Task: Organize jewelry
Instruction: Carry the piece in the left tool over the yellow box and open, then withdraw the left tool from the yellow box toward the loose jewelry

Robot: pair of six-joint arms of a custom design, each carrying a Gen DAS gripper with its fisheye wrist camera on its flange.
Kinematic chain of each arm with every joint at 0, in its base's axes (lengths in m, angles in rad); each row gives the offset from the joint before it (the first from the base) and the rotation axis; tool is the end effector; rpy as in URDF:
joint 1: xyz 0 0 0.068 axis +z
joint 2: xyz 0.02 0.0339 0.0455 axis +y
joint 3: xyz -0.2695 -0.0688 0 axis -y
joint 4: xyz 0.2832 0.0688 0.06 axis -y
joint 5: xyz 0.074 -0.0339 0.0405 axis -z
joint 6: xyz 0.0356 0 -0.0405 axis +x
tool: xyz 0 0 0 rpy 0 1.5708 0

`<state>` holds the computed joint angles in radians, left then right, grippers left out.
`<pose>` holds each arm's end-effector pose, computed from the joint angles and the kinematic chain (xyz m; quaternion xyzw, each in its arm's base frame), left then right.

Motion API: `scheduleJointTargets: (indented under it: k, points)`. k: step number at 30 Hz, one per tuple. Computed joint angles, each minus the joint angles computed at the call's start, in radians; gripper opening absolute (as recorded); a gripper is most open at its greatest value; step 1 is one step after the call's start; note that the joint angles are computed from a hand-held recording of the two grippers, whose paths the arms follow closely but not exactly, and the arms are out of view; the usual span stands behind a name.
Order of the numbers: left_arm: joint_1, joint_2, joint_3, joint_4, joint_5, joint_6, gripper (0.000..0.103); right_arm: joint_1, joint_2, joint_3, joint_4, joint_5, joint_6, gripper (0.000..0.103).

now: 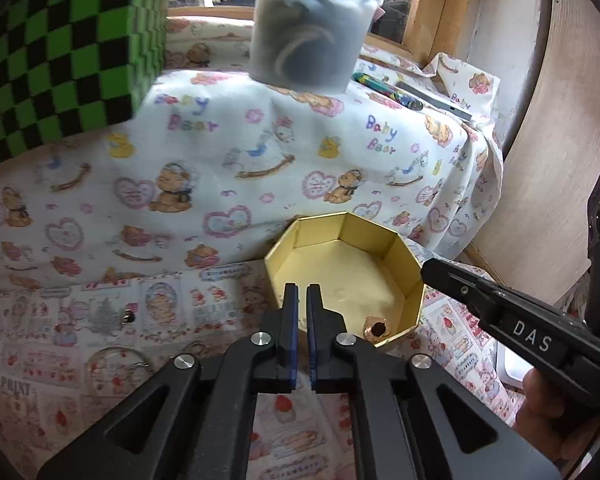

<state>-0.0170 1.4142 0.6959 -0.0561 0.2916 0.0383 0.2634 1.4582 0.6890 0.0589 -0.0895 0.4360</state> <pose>0.3077 -0.0155 0.1629 0.0815 0.9101 -0.1298 0.3850 0.3061 0.0858 0.1560 0.0597 0.9062 0.1810 0.3775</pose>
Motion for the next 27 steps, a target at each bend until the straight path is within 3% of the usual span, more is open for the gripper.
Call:
scheduleJointTargets:
  k: [4,9,13,17,20,22,25,27]
  points:
    - [0.052,-0.094,-0.042,-0.010,0.011,0.025,0.018,0.025,-0.032,-0.014,0.006,0.027,-0.015,0.006]
    - [0.125,-0.232,-0.101,-0.028,0.012,0.078,0.018,0.058,-0.060,-0.028,0.009,0.060,-0.017,0.006]
    - [0.190,-0.347,-0.157,-0.030,0.029,0.120,0.024,0.091,-0.069,-0.030,0.015,0.069,-0.041,0.006]
    - [0.274,-0.481,-0.269,0.070,0.020,0.143,0.038,0.126,-0.063,-0.028,0.026,0.038,-0.095,0.006]
    - [0.338,-0.471,-0.286,0.109,0.052,0.152,0.040,0.167,-0.059,-0.029,0.034,0.070,-0.116,0.006]
    - [0.363,-0.442,-0.278,0.122,0.062,0.153,0.046,0.186,-0.057,-0.031,0.042,0.085,-0.116,0.006]
    - [0.402,-0.398,-0.262,0.132,0.098,0.130,0.063,0.215,-0.052,-0.038,0.062,0.119,-0.122,0.007]
    - [0.421,-0.390,-0.275,0.158,0.098,0.122,0.081,0.232,-0.053,-0.049,0.086,0.143,-0.122,0.019]
